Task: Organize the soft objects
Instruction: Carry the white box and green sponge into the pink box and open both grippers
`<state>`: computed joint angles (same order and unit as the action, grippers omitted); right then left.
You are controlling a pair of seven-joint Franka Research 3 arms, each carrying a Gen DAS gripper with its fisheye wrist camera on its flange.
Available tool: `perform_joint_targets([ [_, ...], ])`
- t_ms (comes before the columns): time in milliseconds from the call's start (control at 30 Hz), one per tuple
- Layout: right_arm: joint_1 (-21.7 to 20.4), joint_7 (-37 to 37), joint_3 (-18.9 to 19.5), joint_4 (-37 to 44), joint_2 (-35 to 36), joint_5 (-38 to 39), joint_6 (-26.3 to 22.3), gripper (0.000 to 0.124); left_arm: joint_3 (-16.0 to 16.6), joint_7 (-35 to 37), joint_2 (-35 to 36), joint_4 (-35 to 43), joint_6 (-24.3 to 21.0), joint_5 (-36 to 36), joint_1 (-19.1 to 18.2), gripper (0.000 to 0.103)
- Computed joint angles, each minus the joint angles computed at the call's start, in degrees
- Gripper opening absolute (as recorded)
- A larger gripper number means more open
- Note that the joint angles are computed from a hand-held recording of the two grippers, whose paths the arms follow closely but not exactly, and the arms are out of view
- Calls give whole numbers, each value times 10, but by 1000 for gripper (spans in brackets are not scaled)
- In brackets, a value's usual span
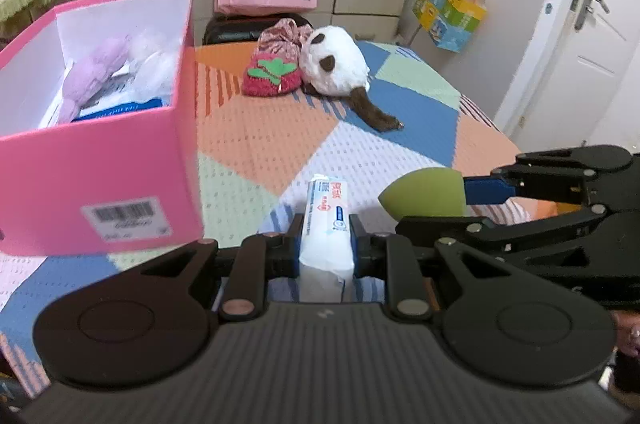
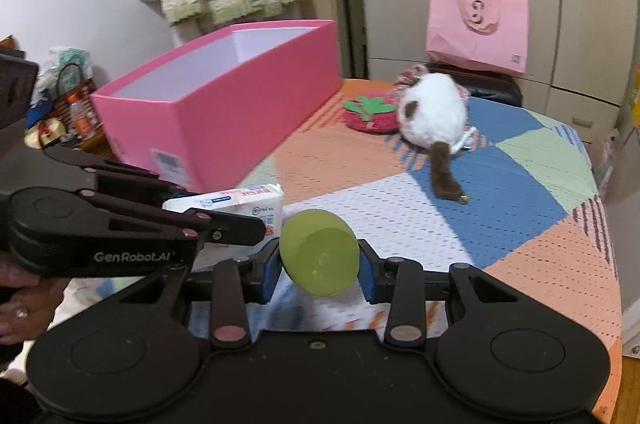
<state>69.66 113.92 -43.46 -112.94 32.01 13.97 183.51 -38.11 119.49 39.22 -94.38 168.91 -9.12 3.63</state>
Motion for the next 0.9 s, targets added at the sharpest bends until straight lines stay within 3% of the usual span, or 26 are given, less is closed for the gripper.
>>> perform_joint_targets([
  [133, -29, -28, 48, -4, -38, -18, 0, 44, -37, 41, -22, -11, -75, -36, 54, 20],
  [233, -26, -33, 55, 1, -50, -31, 0, 44, -43, 71, -48, -25, -106, -68, 76, 20],
  [467, 1, -28, 35, 47, -34, -50, 10, 44, -73, 179, -116, -64, -141, -171, 142, 20],
  [600, 7, -43, 22, 90, -12, -43, 13, 44, -94, 260, -148, -84, -108, -251, 172, 20],
  [733, -49, -71, 68, 158, 4, -46, -4, 44, -60, 266, -148, -47, -127, -273, 152, 20],
  [900, -136, -67, 126, 277, 53, -75, -53, 44, 27, 220, -116, 38, -131, -239, 74, 20],
])
